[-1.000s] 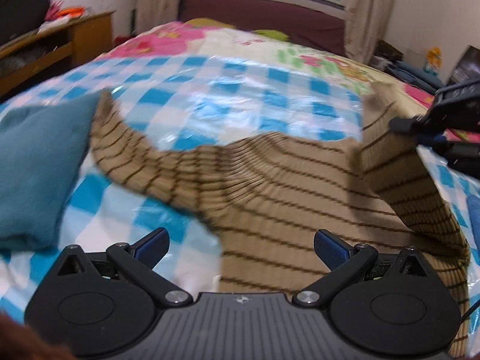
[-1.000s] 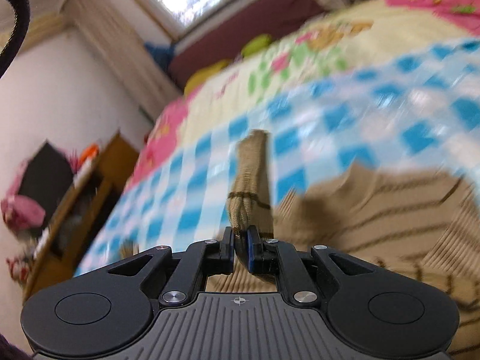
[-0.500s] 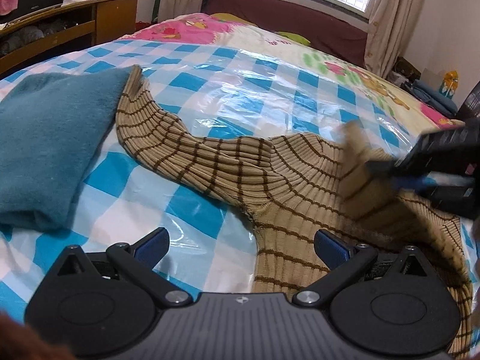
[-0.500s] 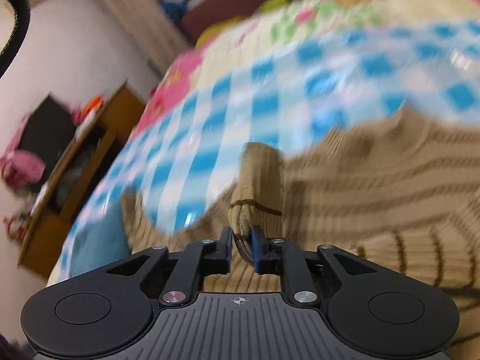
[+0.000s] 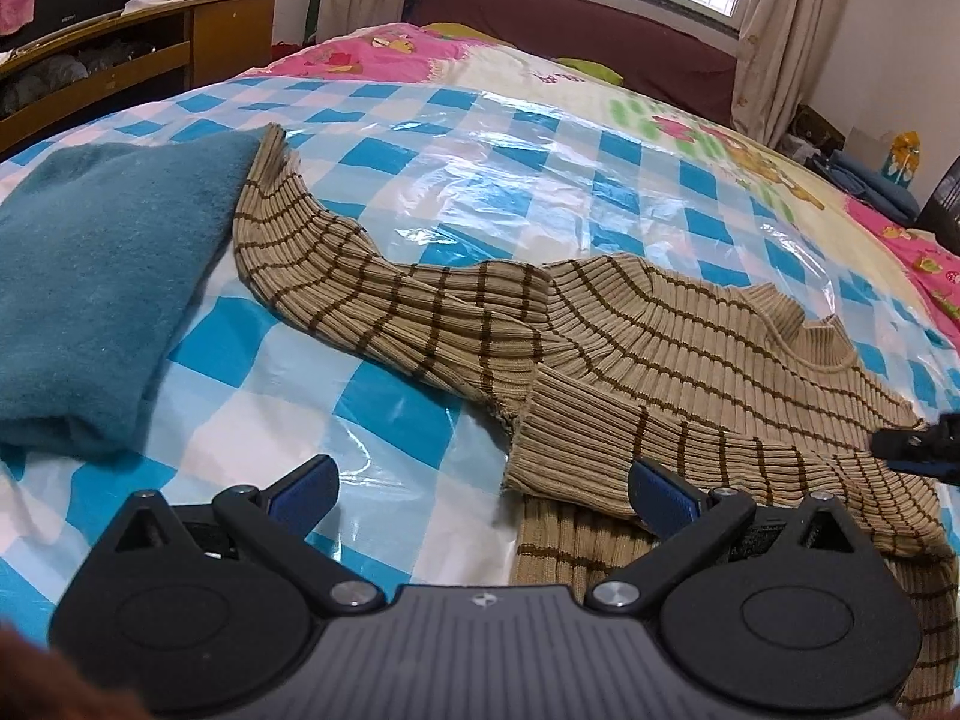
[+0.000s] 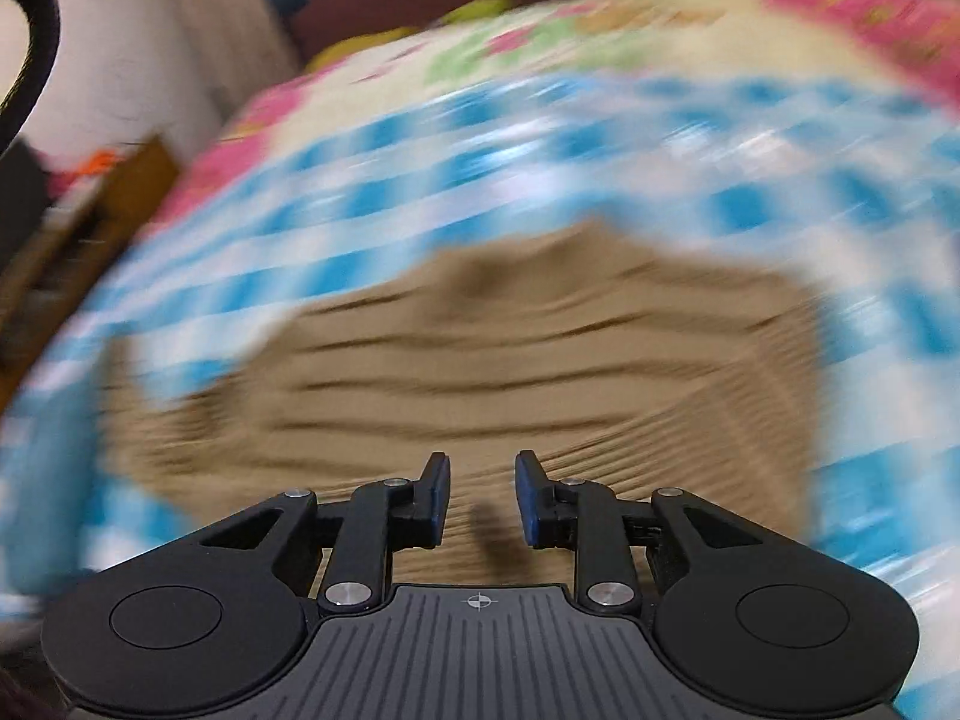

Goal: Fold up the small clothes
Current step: 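Fold the held sleeve across the sweater body with the right tool and release, then move the open right tool to the other sleeve beside the teal towel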

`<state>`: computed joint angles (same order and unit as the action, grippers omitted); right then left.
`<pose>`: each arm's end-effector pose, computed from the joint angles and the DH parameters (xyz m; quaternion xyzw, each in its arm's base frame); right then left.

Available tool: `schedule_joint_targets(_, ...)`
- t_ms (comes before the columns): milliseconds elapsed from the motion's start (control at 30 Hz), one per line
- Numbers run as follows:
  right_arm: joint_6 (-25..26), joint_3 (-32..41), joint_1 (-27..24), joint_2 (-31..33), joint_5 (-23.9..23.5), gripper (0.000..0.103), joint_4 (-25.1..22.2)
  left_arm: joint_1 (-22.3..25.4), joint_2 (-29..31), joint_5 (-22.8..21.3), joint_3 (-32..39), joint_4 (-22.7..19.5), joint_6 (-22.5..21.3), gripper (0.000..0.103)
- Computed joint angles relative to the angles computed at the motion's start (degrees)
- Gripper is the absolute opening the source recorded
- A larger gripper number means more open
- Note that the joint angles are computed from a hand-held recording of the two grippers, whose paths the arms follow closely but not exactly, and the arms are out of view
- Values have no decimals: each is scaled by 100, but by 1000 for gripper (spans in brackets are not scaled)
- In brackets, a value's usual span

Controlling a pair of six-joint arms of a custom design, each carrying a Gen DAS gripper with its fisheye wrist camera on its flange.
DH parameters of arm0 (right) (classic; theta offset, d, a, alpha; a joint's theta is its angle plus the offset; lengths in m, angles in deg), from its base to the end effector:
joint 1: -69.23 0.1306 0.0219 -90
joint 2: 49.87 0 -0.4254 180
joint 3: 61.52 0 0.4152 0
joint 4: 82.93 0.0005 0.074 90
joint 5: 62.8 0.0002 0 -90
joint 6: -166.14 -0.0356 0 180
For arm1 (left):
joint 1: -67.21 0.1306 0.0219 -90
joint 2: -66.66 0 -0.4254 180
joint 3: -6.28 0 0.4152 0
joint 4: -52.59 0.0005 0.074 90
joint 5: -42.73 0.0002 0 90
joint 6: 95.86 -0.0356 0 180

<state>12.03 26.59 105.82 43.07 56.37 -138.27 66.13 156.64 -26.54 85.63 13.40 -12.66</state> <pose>0.4198 0.2894 0.4292 0.2854 0.8929 0.0365 0.3463 0.4986 -0.0225 0.3973 0.1251 0.9174 -0.1519 0.3459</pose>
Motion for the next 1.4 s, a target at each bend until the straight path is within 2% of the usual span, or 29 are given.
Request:
schedule_joint_targets(33, -98, -110, -41, -77, 103, 25, -152, -19, 0, -23, -5, 8, -14, 103)
schedule_joint_targets(133, -654, -403, -242, -219, 31, 24, -545, -124, 22, -99, 8, -37, -112, 103)
schedule_joint_targets(167, -783, -501, -312, -253, -5, 13, -621, -164, 17, -133, 1, -42, -154, 103)
schedule_joint_targets(233, -1034, -678, -395, -314, 85, 9, -688, -249, -10, -202, -30, -5, -255, 103)
schedule_joint_targets(267, -1114, -787, -435, -393, 116, 3, -647, -287, -28, -236, -51, 36, -297, 103)
schedule_joint_targets(433, -1041, -829, -508, -417, 133, 3, -691, -379, -5, -303, -39, 68, -367, 103)
schedule_joint_targets(467, -1014, -713, -460, -367, 193, 9, -835, -369, -12, -307, -43, 83, -371, 103)
schedule_joint_targets(500, -901, -607, -390, -326, 297, 17, -858, -352, -23, -319, -51, 106, -375, 103)
schedule_joint_targets(533, -747, -480, -289, -284, 411, 18, -816, -330, -27, -317, -52, 121, -380, 103)
schedule_joint_targets(567, -369, -416, -188, -296, 459, 18, -544, -300, -29, -300, -48, 127, -384, 103)
schedule_joint_targets(667, 833, -310, -118, -235, -238, 19, 502, -203, -24, -266, -17, 105, -435, 103)
schedule_joint_targets(733, 1658, -101, -93, -13, -797, 21, 940, -118, -51, -242, -28, 131, -498, 103)
schedule_joint_targets(767, 2105, 29, -81, 133, -1051, 26, 1121, -71, -64, -217, -41, 150, -516, 103)
schedule_joint_targets(867, 3136, 512, -47, 598, -1414, 35, 1263, 75, -63, -164, -33, 112, -543, 103)
schedule_joint_targets(967, 3867, 908, -158, 1000, -1865, 41, 1273, 168, -46, -113, -26, 115, -503, 103)
schedule_joint_targets(1067, 4278, 1280, -233, 1353, -2194, 41, 976, 215, 7, -35, 1, 113, -415, 103)
schedule_joint_targets(1200, 4341, 1527, -310, 1637, -2668, 42, 664, 265, 82, 71, 39, 69, -360, 103)
schedule_joint_targets(1233, 4317, 1534, -308, 1655, -2683, 39, 633, 273, 102, 84, 53, 57, -338, 103)
schedule_joint_targets(1333, 3996, 1502, -329, 1593, -2730, 9, 650, 295, 136, 111, 76, 45, -255, 103)
schedule_joint_targets(1400, 3758, 1453, -342, 1498, -2649, 5, 731, 308, 146, 138, 80, 51, -212, 103)
